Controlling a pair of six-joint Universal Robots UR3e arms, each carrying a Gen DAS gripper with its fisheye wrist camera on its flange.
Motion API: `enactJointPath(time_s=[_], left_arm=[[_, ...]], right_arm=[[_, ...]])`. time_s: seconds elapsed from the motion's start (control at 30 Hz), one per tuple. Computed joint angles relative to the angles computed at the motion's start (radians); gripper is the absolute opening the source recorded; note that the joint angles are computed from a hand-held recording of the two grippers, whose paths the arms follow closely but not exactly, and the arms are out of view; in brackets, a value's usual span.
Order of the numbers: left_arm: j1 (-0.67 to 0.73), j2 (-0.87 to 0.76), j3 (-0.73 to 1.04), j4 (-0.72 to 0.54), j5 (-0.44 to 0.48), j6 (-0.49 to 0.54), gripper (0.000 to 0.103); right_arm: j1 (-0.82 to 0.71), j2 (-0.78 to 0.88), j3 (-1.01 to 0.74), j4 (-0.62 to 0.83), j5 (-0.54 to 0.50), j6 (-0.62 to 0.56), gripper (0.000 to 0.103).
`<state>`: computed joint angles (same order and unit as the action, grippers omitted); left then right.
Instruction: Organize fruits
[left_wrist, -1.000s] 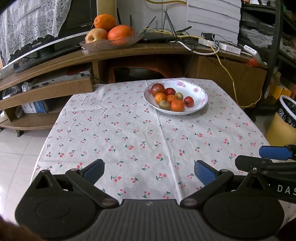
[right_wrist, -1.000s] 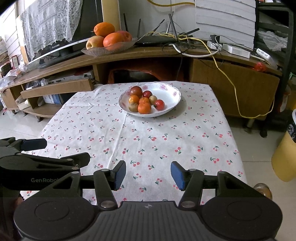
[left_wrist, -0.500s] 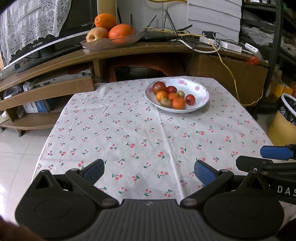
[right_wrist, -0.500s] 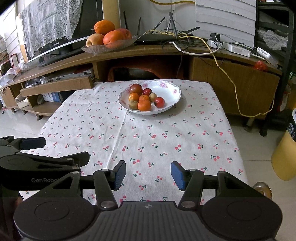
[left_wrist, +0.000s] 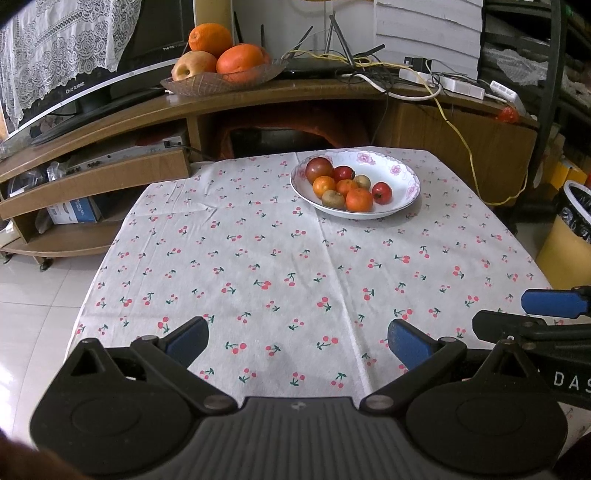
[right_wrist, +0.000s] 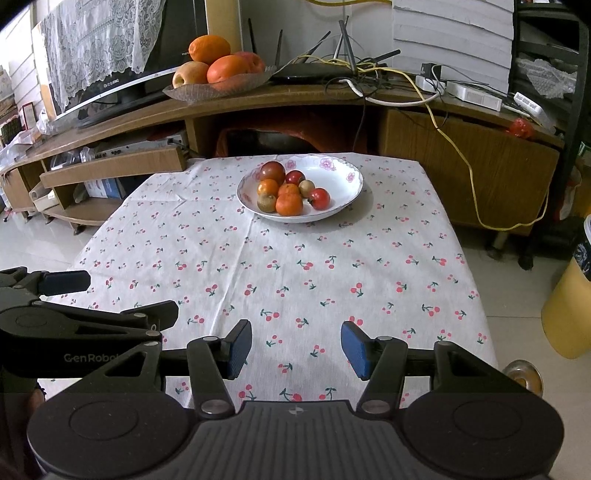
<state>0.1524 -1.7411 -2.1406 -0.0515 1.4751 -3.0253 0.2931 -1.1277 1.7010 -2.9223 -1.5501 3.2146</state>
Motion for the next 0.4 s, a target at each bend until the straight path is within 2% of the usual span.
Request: enactJointPath(time_s=[0.4], left_arm=[[-0.004,0.002,0.005,-0.014,0.008,0.006,0.103]], right_arm=[[-0.001,0.0,0.0,-0.004,0.001,0.004,0.054]])
